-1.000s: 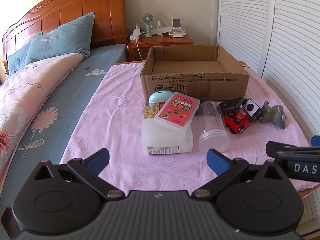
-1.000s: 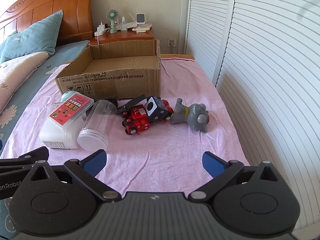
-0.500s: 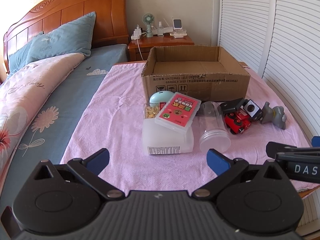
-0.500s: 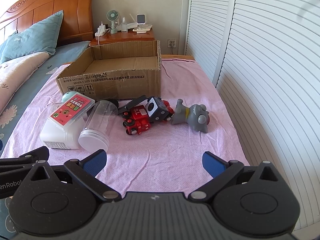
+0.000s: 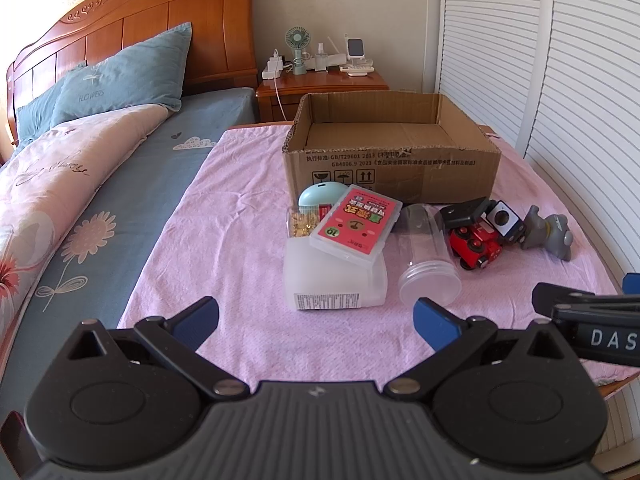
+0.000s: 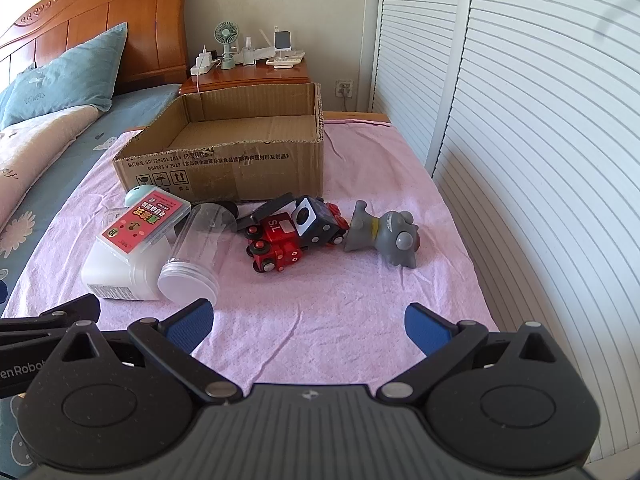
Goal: Organize rigid objects
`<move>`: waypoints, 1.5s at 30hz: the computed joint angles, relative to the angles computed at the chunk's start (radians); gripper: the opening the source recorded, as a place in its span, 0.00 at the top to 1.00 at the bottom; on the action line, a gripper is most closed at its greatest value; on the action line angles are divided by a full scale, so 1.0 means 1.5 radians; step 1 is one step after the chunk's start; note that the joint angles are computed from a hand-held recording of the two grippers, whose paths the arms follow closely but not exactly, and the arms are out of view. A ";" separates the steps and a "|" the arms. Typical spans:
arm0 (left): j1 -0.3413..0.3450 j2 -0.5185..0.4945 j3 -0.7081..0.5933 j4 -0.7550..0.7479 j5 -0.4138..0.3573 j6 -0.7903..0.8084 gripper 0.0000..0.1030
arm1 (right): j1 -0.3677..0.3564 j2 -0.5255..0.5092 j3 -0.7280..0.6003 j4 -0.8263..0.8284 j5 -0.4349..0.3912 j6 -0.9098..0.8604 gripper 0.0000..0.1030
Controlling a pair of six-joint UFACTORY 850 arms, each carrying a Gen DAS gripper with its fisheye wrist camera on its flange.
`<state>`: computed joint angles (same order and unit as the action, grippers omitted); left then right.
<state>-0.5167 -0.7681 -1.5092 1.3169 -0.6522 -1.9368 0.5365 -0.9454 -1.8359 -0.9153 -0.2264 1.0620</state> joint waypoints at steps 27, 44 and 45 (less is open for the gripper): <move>0.066 -0.045 -0.017 0.037 0.162 0.008 0.01 | -0.030 -0.083 -0.112 0.379 0.028 -0.402 0.00; 0.091 -0.089 -0.075 0.007 0.180 0.052 0.01 | -0.043 -0.129 -0.184 0.543 0.004 -0.584 0.00; 0.091 -0.085 -0.066 0.013 0.179 0.046 0.01 | -0.044 -0.131 -0.186 0.539 0.002 -0.585 0.00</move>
